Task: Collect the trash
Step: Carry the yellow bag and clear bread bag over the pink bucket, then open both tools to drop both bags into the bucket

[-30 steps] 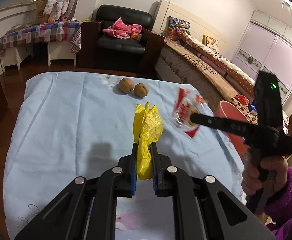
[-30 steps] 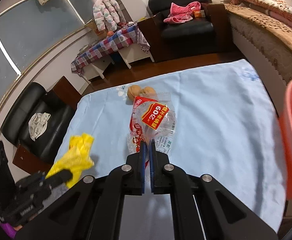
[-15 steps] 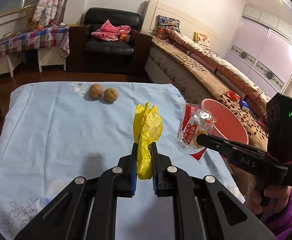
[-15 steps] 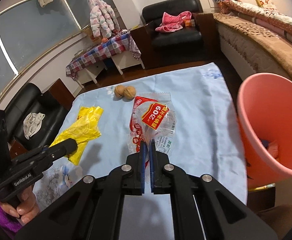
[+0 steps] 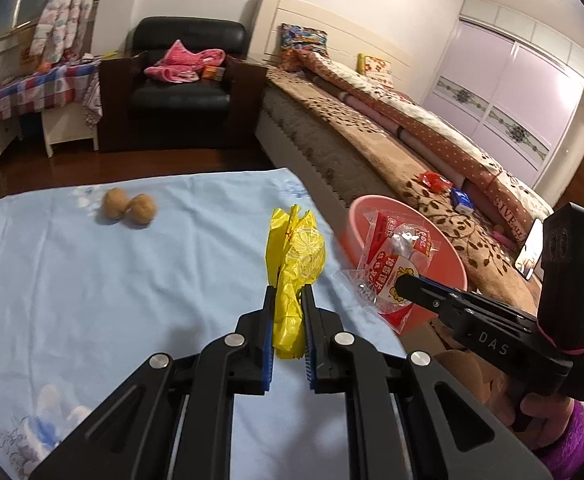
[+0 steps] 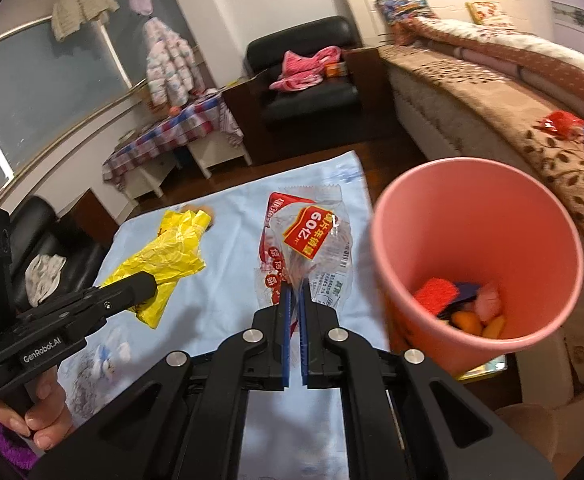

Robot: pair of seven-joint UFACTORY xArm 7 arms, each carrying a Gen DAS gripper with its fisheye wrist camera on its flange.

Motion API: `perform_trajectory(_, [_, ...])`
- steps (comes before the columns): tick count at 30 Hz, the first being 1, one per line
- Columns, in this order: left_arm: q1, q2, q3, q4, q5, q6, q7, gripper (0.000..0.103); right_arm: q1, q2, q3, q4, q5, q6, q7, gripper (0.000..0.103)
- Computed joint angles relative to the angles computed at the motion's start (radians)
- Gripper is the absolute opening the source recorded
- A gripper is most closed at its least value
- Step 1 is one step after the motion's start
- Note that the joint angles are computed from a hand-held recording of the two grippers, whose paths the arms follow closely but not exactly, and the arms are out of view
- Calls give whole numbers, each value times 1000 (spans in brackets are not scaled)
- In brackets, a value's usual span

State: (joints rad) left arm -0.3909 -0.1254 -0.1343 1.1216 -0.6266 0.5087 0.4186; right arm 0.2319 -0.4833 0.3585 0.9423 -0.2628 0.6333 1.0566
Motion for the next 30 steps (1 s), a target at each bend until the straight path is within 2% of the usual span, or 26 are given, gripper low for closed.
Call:
perform_trajectory(17, [-58, 188, -102, 203, 142, 4, -112, 11, -101, -234, -48, -177, 22, 83, 7, 4])
perform_trajectory(30, [-121, 373, -140, 386, 325, 39, -256, 11, -136, -273, -73, -243, 59, 83, -32, 4])
